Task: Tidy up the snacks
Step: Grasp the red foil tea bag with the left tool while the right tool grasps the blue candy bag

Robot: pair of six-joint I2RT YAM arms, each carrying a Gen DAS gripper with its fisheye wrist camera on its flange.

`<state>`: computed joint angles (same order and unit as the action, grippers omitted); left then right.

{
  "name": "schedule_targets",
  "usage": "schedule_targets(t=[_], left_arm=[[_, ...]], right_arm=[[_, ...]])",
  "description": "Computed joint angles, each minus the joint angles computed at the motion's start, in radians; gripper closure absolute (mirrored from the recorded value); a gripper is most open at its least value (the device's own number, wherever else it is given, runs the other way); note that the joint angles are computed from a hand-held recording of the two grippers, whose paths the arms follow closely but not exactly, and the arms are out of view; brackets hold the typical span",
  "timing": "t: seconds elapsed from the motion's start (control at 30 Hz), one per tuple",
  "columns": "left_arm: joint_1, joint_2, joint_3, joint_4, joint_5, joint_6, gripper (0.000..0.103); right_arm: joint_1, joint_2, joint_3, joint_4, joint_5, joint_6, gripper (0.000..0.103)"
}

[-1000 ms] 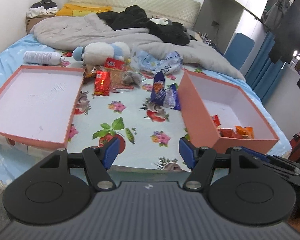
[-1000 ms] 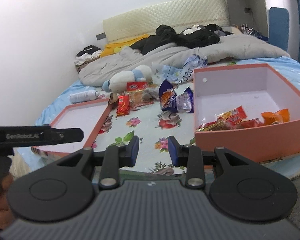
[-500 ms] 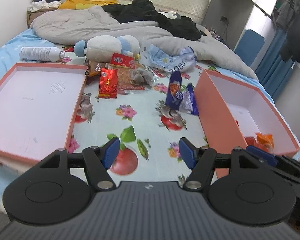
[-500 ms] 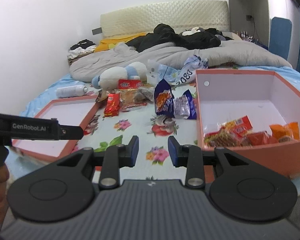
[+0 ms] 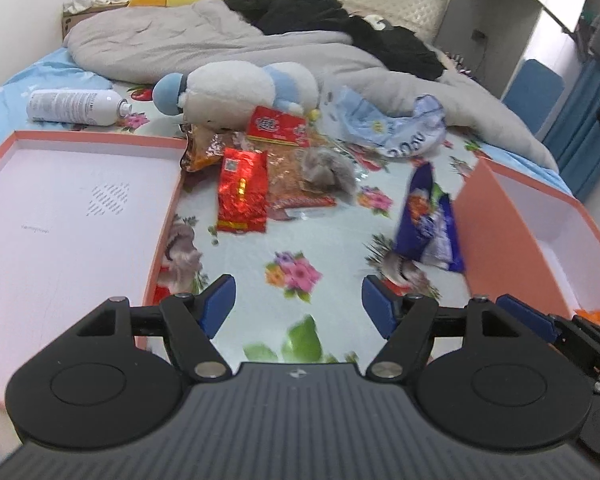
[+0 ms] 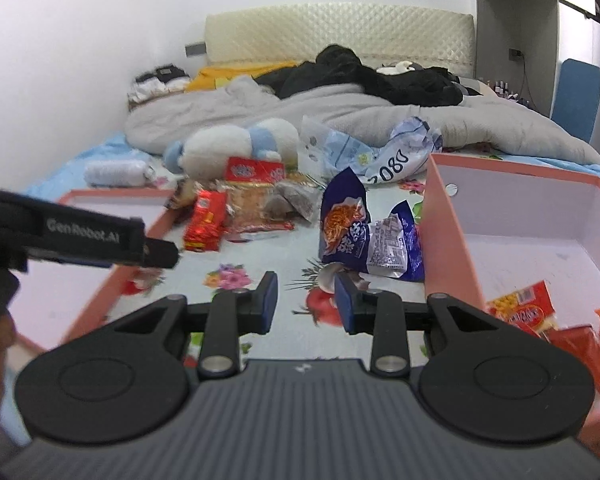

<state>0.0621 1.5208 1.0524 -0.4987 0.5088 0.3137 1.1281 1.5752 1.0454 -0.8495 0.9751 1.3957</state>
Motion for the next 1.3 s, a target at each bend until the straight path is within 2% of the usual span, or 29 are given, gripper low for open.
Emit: schedule_targets(t=[0.03,0.1,0.23,0.5,0.57,0.67,0.7,0.8,0.9,0.93,1.07,1.1,1.2,1.3], left_arm=[[-0.013,0.041,0.027,0.016,-0.008,-0.016,0.029],[-0.039,0.123,0.087,0.037,-0.025,-0.040,0.029],[-0.100,0.271,0.206,0.066,-0.102,-0.080,0.029],[-0.183,0.484,0.347,0.163,-0.246,-0.095,0.029],[-0.191,0.522,0.366,0.183,-0.267,-0.095,0.029],[-0.194,0.562,0.385,0.209,-0.275,-0.098,0.029],[-0.195,0.561,0.377,0.225,-0.276,-0.096,0.029],[-0.208,0.570,0.371,0.253,-0.312,-0.083,0.031],[-0.212,0.603,0.403,0.233,-0.326,-0.096,0.037],[-0.211,0.606,0.401,0.237,-0.329,-0.093,0.046],[-0.197,0.577,0.368,0.238,-0.314,-0.098,0.046],[-0.188,0.548,0.338,0.247,-0.280,-0.097,0.046],[-0.184,0.452,0.243,0.271,-0.279,-0.089,0.046],[-0.160,0.361,0.177,0.233,-0.225,-0.127,0.046]], right_arm=[[-0.036,-0.003,-0.020,0.062,-0.015,-0.061,0.068],[-0.098,-0.003,-0.046,0.154,-0.039,-0.142,0.053],[-0.212,0.005,-0.088,0.324,-0.085,-0.277,0.053],[-0.362,0.117,-0.064,0.456,-0.136,-0.423,0.055],[-0.384,0.140,-0.063,0.490,-0.149,-0.463,0.060],[-0.405,0.161,-0.076,0.547,-0.173,-0.505,0.077],[-0.409,0.162,-0.083,0.567,-0.180,-0.516,0.084],[-0.412,0.139,-0.109,0.623,-0.199,-0.547,0.098],[-0.412,0.116,-0.129,0.648,-0.210,-0.568,0.100],[-0.410,0.105,-0.136,0.649,-0.212,-0.567,0.100],[-0.393,0.064,-0.159,0.639,-0.210,-0.559,0.101],[-0.385,0.056,-0.162,0.633,-0.206,-0.556,0.101],[-0.354,0.025,-0.168,0.606,-0.194,-0.535,0.101],[-0.307,0.005,-0.158,0.547,-0.175,-0.494,0.101]])
